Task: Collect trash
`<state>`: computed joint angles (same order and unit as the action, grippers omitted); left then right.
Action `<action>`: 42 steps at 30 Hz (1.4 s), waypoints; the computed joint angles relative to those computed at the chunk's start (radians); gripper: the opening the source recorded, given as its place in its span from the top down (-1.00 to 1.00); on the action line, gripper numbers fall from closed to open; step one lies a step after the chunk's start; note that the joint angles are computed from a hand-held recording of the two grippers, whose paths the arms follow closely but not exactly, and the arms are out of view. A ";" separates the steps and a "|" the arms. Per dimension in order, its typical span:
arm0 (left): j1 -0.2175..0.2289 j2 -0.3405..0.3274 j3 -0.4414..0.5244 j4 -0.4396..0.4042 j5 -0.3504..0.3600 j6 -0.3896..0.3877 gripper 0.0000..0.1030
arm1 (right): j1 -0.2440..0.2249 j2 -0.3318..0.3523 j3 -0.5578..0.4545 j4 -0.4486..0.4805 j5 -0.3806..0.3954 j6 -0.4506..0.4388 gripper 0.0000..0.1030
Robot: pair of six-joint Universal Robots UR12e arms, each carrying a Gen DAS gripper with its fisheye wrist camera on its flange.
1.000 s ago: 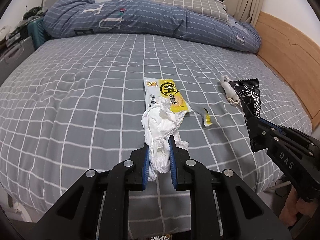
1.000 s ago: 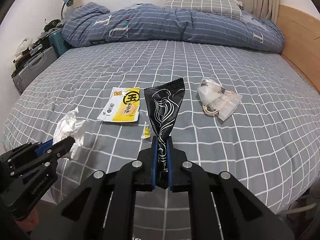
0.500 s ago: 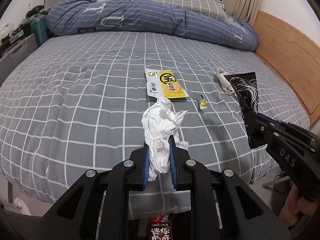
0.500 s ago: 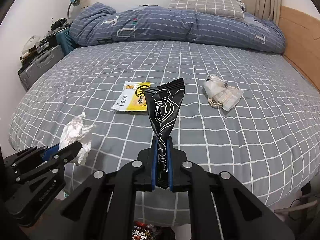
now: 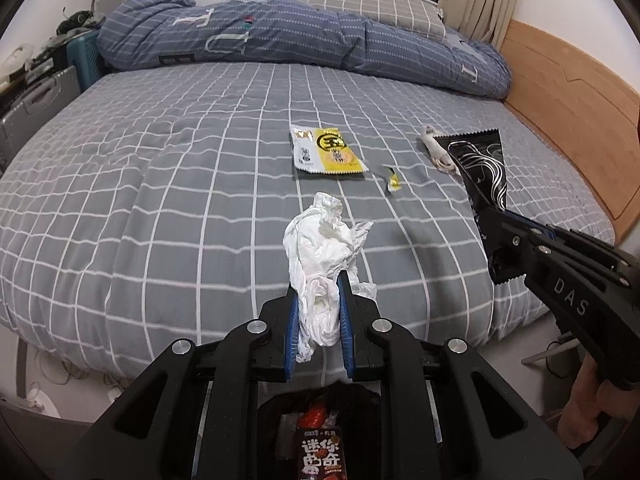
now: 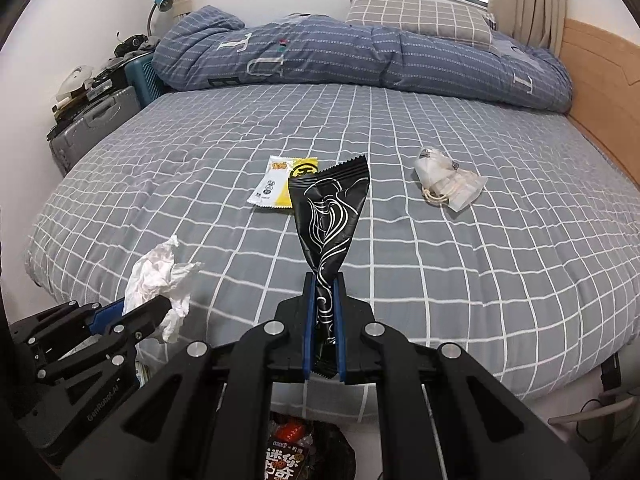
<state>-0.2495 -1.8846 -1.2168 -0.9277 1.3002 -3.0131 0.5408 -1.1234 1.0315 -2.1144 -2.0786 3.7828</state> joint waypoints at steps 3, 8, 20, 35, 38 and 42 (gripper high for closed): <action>0.003 0.014 -0.020 -0.003 0.003 0.003 0.68 | 0.009 -0.002 0.004 0.002 -0.001 0.002 0.84; 0.008 0.036 -0.049 -0.004 -0.003 -0.001 0.68 | 0.023 -0.012 0.020 0.008 0.000 0.011 0.84; 0.023 0.113 -0.150 -0.036 -0.001 0.009 0.68 | 0.061 -0.038 0.066 0.034 0.021 0.039 0.84; 0.043 0.202 -0.260 -0.114 0.014 -0.003 0.68 | 0.101 -0.075 0.125 0.084 0.072 0.127 0.84; 0.047 0.217 -0.279 -0.127 0.012 -0.001 0.68 | 0.110 -0.081 0.137 0.102 0.088 0.155 0.84; 0.049 0.232 -0.304 -0.141 0.018 0.011 0.68 | 0.119 -0.084 0.155 0.124 0.129 0.175 0.84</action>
<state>-0.2002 -1.6528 -1.5210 -1.0691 1.3187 -3.0018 0.6595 -1.2072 1.1867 -1.9901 -1.9499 3.9583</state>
